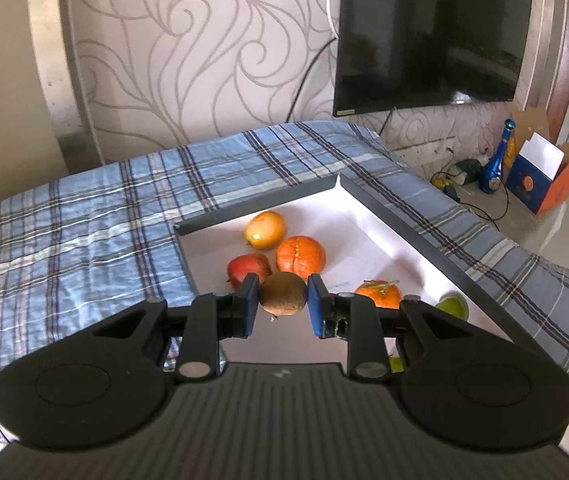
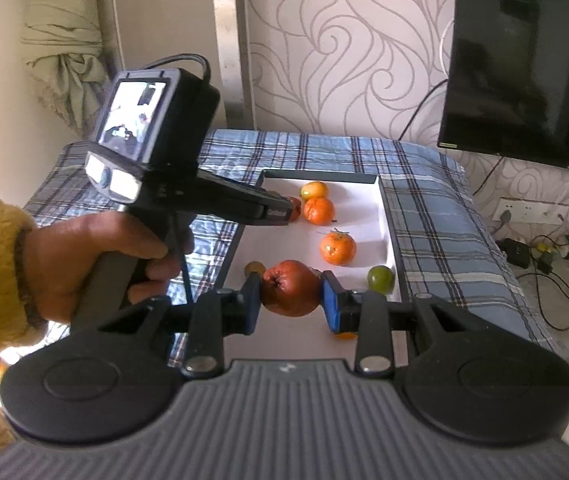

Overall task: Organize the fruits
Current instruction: 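Lift and carry the kiwi and red apple over the white tray, then open the left gripper to drop the kiwi into the tray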

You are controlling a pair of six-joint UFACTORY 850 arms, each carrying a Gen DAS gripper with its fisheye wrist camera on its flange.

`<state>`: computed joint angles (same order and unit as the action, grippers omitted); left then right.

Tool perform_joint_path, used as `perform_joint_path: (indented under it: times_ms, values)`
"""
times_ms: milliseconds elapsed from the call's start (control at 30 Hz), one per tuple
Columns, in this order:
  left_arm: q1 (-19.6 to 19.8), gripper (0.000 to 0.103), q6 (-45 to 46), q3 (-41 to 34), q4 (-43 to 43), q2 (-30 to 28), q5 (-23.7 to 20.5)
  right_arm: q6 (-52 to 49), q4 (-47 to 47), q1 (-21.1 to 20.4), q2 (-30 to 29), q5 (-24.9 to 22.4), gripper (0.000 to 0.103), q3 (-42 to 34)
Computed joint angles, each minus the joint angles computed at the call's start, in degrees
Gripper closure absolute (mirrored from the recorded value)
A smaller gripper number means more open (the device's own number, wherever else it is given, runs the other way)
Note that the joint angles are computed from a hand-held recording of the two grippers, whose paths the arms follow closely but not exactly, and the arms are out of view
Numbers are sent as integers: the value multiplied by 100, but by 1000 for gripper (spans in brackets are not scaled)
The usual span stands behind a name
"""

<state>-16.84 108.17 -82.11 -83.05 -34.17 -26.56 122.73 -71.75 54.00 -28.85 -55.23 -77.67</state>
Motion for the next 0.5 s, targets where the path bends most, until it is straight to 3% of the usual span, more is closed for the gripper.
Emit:
perform_joint_path:
  times_ms: [500]
  values:
    - [-145,73,-204,-284,367,-292,91,35,294,-85,-21,16,68,3]
